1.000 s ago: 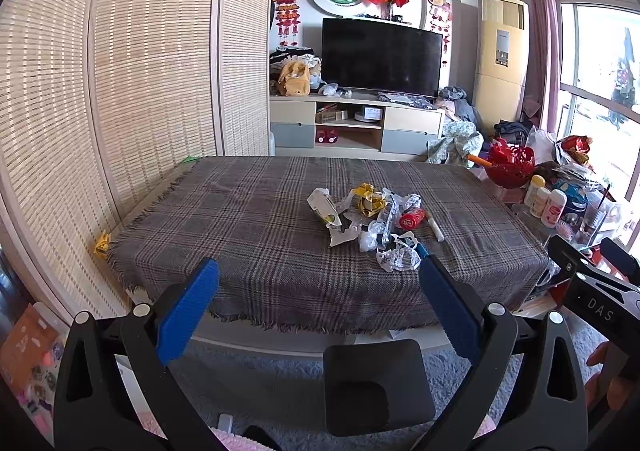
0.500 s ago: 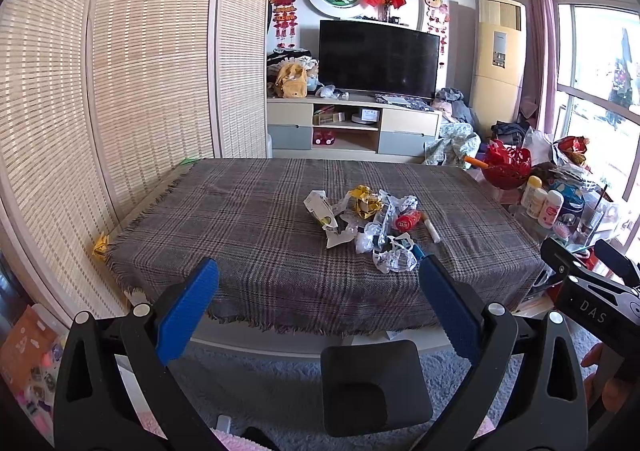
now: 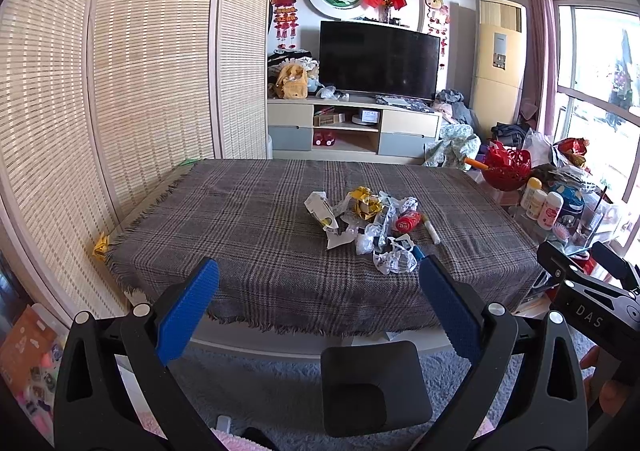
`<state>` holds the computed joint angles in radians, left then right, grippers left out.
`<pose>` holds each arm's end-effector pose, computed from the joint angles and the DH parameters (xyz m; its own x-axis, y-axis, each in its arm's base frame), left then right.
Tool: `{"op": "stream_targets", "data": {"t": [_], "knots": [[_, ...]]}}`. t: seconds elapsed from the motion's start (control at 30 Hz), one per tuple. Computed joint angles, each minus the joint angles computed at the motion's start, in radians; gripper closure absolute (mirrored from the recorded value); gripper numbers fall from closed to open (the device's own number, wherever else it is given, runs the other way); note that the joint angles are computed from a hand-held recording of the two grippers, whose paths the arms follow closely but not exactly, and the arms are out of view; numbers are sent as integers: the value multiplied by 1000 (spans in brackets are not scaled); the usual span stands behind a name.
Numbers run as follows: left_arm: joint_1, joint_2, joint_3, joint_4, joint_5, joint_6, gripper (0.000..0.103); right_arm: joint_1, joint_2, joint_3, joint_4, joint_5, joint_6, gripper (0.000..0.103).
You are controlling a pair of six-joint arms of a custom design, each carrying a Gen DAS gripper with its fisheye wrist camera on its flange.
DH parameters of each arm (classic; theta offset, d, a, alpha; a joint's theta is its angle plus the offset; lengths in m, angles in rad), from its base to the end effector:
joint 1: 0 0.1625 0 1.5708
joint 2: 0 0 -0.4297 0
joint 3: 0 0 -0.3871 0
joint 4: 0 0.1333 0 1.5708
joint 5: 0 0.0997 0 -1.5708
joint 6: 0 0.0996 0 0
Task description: Collect trash
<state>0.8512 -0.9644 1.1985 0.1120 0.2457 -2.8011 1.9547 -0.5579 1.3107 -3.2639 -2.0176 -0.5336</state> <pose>-0.2294 -0.6106 0.3238 -0.6646 -0.4105 -0.6243 0.4727 0.4161 -0.7768 0.3752 -0.6879 0.1529 -0.7202 -0.2902 0.6302 -0.6819 0.4634 -0.5659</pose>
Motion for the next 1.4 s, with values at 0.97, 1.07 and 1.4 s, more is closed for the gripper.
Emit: {"op": "stream_targets", "data": {"t": [0.97,1.07,1.4], "knots": [[33,18,-31,54,27,-46,8,-18,20,-44,49,14,24,3],[49,36,-56,76,42,-46,8,-24,34,-73,91,18,28,3],[124,150,-235,303,75,-173,8,-66,126,-232,262,-1,80,3]]}}
